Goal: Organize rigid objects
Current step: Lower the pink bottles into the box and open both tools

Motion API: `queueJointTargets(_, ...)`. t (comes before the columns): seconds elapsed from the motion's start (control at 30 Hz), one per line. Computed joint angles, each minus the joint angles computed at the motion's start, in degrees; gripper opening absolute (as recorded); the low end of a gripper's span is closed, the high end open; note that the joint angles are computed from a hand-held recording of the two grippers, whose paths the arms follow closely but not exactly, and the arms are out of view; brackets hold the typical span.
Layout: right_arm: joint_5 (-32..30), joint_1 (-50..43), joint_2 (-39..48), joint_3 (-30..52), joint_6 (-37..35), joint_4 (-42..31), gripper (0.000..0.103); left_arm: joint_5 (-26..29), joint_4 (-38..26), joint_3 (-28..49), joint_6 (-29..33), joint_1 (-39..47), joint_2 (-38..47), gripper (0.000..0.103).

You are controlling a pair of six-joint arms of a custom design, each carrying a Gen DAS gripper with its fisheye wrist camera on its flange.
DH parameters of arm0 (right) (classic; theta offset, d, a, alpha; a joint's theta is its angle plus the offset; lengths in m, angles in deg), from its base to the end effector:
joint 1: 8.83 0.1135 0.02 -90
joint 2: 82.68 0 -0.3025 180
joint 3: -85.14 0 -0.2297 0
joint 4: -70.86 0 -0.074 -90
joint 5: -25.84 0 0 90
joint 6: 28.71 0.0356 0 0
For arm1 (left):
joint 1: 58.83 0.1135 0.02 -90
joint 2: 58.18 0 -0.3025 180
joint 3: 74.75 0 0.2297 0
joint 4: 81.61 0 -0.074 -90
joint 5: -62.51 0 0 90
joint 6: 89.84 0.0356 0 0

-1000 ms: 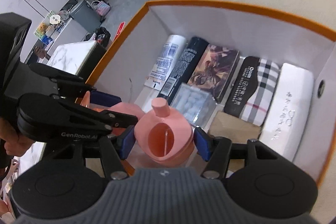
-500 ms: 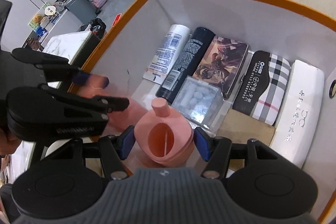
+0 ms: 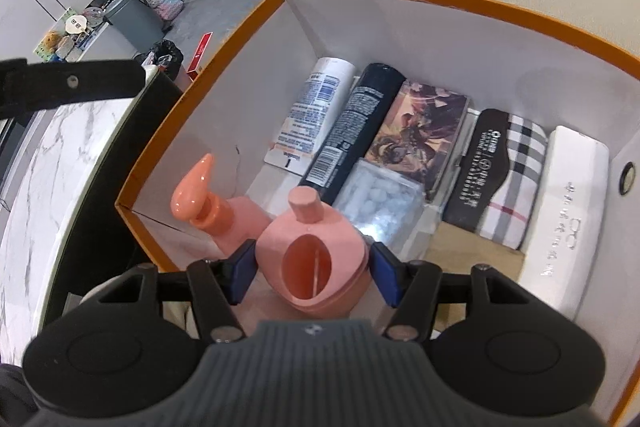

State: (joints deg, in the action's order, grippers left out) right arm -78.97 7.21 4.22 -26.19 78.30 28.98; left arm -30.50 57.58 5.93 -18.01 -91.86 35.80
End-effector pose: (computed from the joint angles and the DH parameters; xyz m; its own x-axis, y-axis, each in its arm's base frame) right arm 0.2626 0.0850 0.2497 -0.9107 0.0324 -0.4117 -0.1288 0.9249 0.3577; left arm 0.2766 -0.1776 0.2737 -0.8070 0.1533 -0.5703 0.2809 0.9491 -0.1424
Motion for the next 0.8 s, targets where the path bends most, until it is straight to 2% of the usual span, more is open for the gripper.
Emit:
queueJointTargets(0.07, 1.63, 1.84, 0.89, 0.58, 1.13, 0.42, 0.061, 3.52, 1.56, -2.09, -1.44, 1.54, 0.08, 0.049)
queueJointTargets(0.17, 3.07, 4.22, 2.08, 1.36, 1.72, 1.12, 0.06, 6.75, 3.32, -4.25, -3.73, 3.24, 0.35, 0.044)
queueJointTargets(0.27, 4.6, 5.58, 2.63, 1.63, 2.0, 2.23, 0.061, 9.54, 5.66, -6.32, -5.18, 4.5, 0.25, 0.036)
queueJointTargets(0.53, 1.66, 5.37, 4.22, 0.86, 1.95, 6.1, 0.062, 11.51, 9.04, -9.81, -8.37, 5.29, -1.42, 0.035)
queueJointTargets(0.7, -0.72, 3.94, 4.73, 2.07, 2.18, 3.83, 0.062, 10.25, 8.85, -9.65, -8.66, 4.19, -1.55, 0.035)
queueJointTargets(0.8, -2.33, 2.51, 2.97, 1.47, 2.81, 3.37, 0.066, 9.5, 8.79, -9.51, -8.85, 3.61, -1.5, 0.035)
